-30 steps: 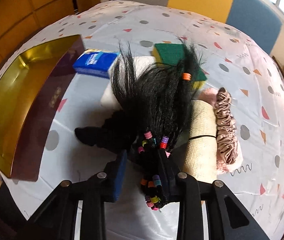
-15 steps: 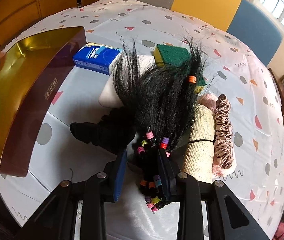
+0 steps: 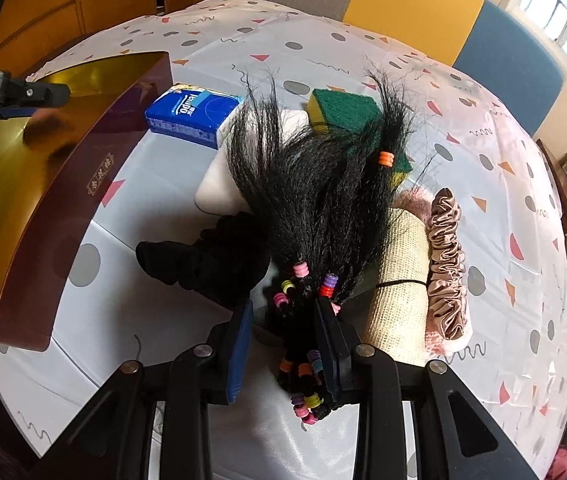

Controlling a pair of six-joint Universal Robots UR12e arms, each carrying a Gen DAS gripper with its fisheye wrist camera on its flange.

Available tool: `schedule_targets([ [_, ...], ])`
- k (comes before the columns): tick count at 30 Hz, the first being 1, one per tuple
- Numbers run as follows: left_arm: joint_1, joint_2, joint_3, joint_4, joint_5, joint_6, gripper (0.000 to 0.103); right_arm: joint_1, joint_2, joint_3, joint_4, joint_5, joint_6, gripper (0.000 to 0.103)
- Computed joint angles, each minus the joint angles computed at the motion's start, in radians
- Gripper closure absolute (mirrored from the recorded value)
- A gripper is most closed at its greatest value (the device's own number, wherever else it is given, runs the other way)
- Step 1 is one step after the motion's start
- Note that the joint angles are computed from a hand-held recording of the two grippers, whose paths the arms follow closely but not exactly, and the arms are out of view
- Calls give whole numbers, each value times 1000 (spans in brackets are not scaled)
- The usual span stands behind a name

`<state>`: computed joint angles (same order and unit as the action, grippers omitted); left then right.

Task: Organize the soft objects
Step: 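Place the brown sponge in the gold tray with the left gripper while the right gripper grasps the hair extension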

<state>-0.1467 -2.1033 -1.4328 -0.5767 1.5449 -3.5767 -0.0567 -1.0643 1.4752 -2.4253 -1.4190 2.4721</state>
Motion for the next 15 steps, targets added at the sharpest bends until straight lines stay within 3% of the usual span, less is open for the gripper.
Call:
schedule_targets([
  [3, -6, 23, -27, 41, 24, -18, 16, -2, -3, 3, -2, 9, 18, 71],
  [5, -16, 49, -57, 69, 53, -17, 16, -5, -3, 5, -12, 13, 33, 84],
  [8, -28, 93, -119, 122, 59, -31, 16, -18, -7, -1, 11, 53, 79, 96],
  [15, -58, 153, -214, 161, 20, -41, 16, -43, -15, -15, 101, 144, 117, 97],
])
